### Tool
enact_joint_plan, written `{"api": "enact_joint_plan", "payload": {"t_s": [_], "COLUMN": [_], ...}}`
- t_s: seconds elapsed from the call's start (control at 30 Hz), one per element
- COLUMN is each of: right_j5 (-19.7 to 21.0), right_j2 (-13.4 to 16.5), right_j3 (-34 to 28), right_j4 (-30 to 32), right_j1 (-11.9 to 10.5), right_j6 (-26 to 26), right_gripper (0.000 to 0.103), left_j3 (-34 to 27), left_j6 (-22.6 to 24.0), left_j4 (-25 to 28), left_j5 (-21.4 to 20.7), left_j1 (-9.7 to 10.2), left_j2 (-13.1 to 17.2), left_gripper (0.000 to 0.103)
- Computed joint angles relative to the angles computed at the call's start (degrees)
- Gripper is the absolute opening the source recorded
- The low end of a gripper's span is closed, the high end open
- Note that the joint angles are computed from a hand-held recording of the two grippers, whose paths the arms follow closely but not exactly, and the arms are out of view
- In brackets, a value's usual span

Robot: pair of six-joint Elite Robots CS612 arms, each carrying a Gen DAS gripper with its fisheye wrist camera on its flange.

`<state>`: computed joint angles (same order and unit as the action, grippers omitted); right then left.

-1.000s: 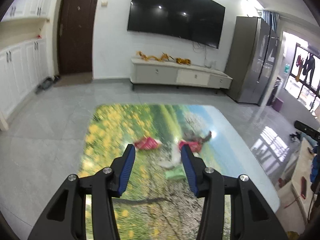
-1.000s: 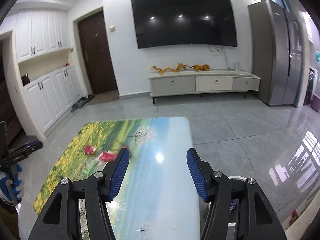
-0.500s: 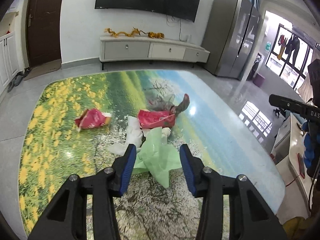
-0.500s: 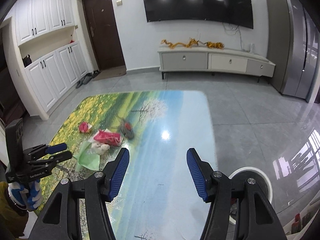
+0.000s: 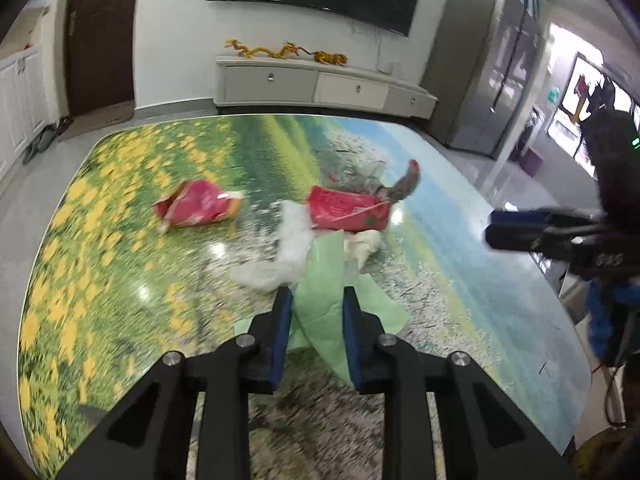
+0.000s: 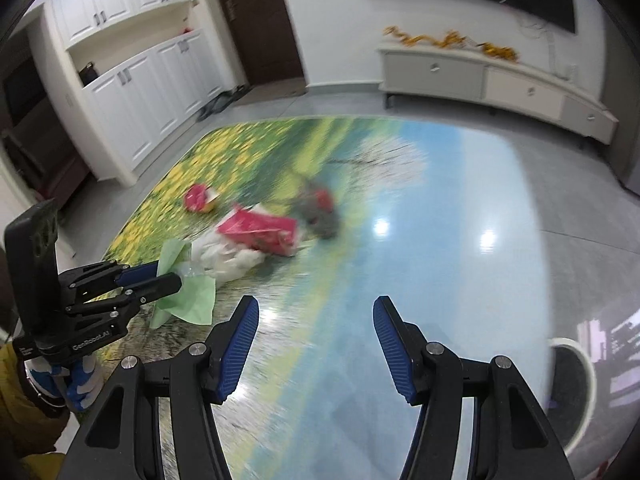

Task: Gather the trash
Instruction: 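Grasp the green plastic sheet with the left tool while the right tool grasps the white plastic bag, then carry the green sheet and white bag over the bin and open both tools to drop them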

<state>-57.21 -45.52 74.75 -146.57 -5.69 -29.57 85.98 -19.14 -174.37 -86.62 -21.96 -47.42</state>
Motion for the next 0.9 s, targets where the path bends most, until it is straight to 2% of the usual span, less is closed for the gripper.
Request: {"api": "enact_joint_plan", "payload": {"t_s": [0.17, 0.23, 0.3, 0.4, 0.47, 0.53, 0.63, 0.8, 0.9], "right_j5": [3.19, 4.99, 4.94, 4.55, 2.68, 2.02, 2.09, 2.26, 2.64], "right_j2": [2.59, 3.55, 4.25, 5.21, 5.59, 5.91, 5.69, 3.55, 1.4], "right_j3": [-4.73, -6.56, -7.86, -9.67, -10.26, -10.73, -10.19, -7.5, -4.17], "right_j4": [9.83, 12.95, 14.16, 15.7, 15.5, 16.2, 15.29, 14.87, 12.26], "right_j1": [1.69, 2.12, 2.7, 3.4, 3.89, 4.14, 4.05, 3.47, 2.89], "right_j6": [-3.93, -4.61, -5.06, -5.51, -5.99, -6.45, -6.57, -8.95, -9.26], "right_gripper": [0.057, 0.057, 0.057, 0.047, 0.042, 0.026, 0.014, 0.012, 0.011], "left_j3": [3.61, 4.26, 4.76, 5.12, 5.03, 4.9, 5.04, 5.71, 6.27], "left_j6": [-3.15, -4.64, -5.96, -7.33, -7.9, -8.23, -8.49, -8.1, -7.62], "left_j4": [-3.97, -5.22, -6.9, -8.55, -9.05, -9.17, -9.65, -10.86, -11.56], "left_j5": [1.22, 1.57, 1.82, 1.83, 1.61, 1.51, 1.46, 1.86, 2.07], "left_j1": [1.09, 1.58, 2.09, 2.55, 2.79, 2.92, 2.98, 2.62, 2.2], "left_j2": [-1.72, -1.91, -1.91, -1.78, -1.6, -1.43, -1.48, -2.15, -2.83], "left_gripper": [0.023, 0.023, 0.023, 0.023, 0.023, 0.023, 0.023, 0.023, 0.023]}}
